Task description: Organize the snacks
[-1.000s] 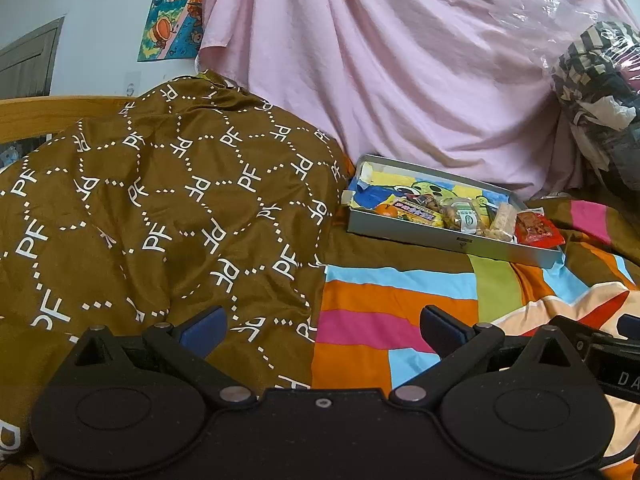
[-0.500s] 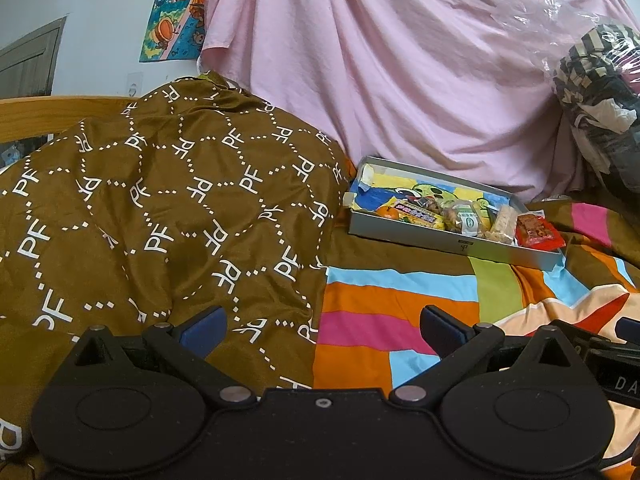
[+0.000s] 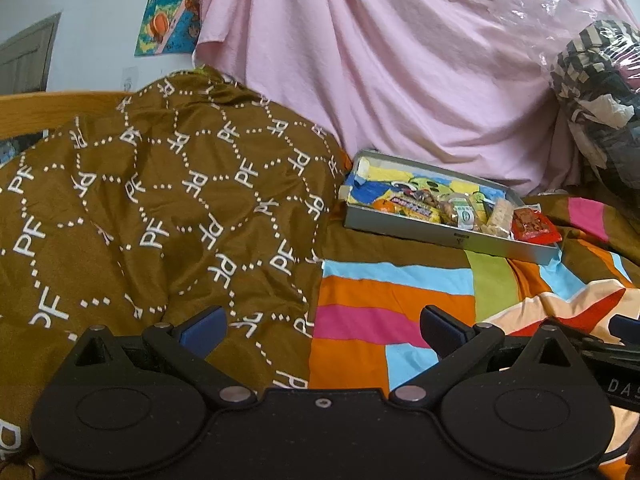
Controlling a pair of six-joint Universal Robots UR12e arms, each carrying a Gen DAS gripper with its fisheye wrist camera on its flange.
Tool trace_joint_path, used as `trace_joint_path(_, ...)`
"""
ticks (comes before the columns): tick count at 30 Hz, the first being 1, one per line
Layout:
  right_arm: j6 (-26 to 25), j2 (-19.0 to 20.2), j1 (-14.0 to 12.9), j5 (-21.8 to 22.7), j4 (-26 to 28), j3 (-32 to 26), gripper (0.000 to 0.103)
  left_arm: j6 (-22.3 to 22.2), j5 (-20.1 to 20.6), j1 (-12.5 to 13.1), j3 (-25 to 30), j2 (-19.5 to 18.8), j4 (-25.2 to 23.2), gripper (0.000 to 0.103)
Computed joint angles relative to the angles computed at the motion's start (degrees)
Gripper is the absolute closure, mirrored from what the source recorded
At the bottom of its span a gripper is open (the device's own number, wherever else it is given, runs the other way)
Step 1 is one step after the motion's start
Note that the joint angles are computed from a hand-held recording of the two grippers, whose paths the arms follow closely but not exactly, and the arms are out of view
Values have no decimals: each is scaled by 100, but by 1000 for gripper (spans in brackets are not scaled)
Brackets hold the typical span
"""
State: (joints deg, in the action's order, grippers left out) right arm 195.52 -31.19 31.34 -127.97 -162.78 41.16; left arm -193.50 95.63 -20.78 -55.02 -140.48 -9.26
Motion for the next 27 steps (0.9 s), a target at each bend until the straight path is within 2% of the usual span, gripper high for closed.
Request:
trace_joint_path(3, -51, -11, 2, -12, -17, 16, 0, -132, 102, -7, 91, 16, -444, 1)
trace_joint_path(6, -78, -9, 2, -4, -4, 7, 0, -168, 319, -26, 122, 16, -587, 1)
trace_joint_path(12, -91, -15, 2, 3, 4, 15, 0, -259, 274, -2, 95, 45, -617, 1)
trace_joint_path(27, -74, -8, 3, 13, 30, 0, 0, -97, 241, -18, 87, 35, -516, 1)
